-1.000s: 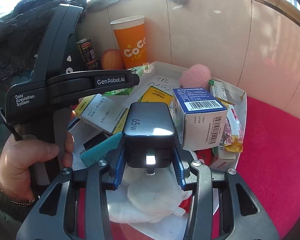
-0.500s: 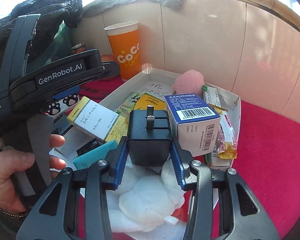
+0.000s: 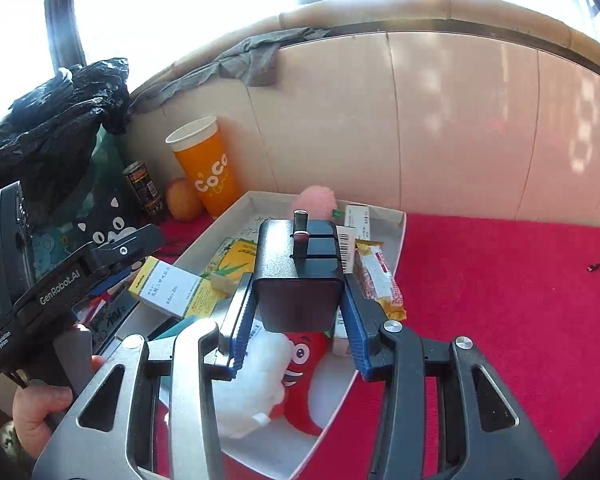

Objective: Organize objects
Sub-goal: 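Set the black charger down on the table beside its cable with the right gripper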

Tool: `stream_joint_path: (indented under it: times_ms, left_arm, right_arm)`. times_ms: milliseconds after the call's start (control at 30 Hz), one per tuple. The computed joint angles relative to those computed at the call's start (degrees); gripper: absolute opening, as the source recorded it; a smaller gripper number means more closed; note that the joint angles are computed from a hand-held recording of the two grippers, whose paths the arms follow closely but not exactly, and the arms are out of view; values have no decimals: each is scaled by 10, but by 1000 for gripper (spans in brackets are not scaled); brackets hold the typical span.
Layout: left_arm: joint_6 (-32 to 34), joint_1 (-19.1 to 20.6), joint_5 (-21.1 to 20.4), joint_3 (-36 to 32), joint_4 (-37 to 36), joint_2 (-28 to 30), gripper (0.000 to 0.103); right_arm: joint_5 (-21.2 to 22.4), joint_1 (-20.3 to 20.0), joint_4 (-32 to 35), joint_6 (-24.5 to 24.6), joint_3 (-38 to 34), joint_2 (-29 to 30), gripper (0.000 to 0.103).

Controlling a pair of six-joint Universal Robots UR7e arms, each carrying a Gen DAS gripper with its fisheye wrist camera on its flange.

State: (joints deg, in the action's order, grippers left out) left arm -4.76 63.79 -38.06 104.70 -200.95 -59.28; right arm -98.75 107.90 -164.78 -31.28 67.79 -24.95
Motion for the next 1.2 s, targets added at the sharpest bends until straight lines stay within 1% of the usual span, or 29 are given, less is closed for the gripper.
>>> stream_joint_path:
  times_ms: [100, 167, 267, 333, 433, 500, 600, 633, 667, 700, 733, 767, 833, 933, 1033, 1100, 1133, 1167, 1200]
  left_arm:
    - [8, -7, -28, 3, 2, 12, 103]
    - [13, -12, -54, 2, 12, 21, 103]
    - [24, -22, -89, -3, 44, 39, 103]
    - [29, -28, -111, -7, 66, 52, 103]
    - [29, -34, -138, -15, 105, 71, 103]
    - [40, -39, -139, -25, 133, 86, 103]
    - [61, -49, -122, -37, 158, 106, 103]
    - [66, -53, -115, -36, 159, 110, 103]
    - [70, -55, -111, -37, 158, 113, 103]
    - [73, -58, -106, -37, 158, 115, 103]
    - [75, -60, -102, -37, 157, 118, 103]
    - [74, -61, -97, -38, 157, 120, 103]
    - [73, -64, -88, -34, 158, 120, 103]
    - [70, -68, -87, -25, 161, 120, 103]
    - [54, -70, -92, -18, 187, 121, 103]
    - [45, -71, -98, -12, 209, 120, 103]
    - [45, -73, -101, -5, 208, 118, 103]
    - [47, -75, -103, 6, 195, 115, 103]
    - [50, -76, -105, 19, 178, 111, 103]
  right_arm:
    - [-23, -26, 7, 43, -24, -8, 41]
    - [-47, -46, 6, 67, -44, -12, 41]
    - [-108, -73, -6, 77, -84, -10, 41]
    - [-141, -94, 14, 95, -128, -7, 41]
    - [-191, -118, 53, 114, -222, 19, 41]
    - [-211, -130, 96, 118, -312, 55, 41]
    - [-196, -149, 179, 174, -439, 104, 42]
    - [-190, -153, 184, 190, -453, 108, 43]
    - [-184, -154, 165, 191, -442, 102, 53]
    - [-177, -153, 131, 178, -413, 88, 75]
    - [-172, -150, 98, 157, -386, 77, 83]
    - [-171, -147, 63, 135, -355, 64, 87]
    - [-167, -139, 12, 109, -286, 33, 87]
    - [-131, -134, -50, 103, -160, -27, 88]
    - [-92, -133, -102, 97, -39, -86, 90]
    - [-76, -131, -128, 97, 27, -115, 99]
    - [-71, -129, -126, 95, 43, -121, 100]
    - [-62, -127, -104, 94, 46, -123, 101]
    - [-49, -124, -65, 91, 40, -121, 101]
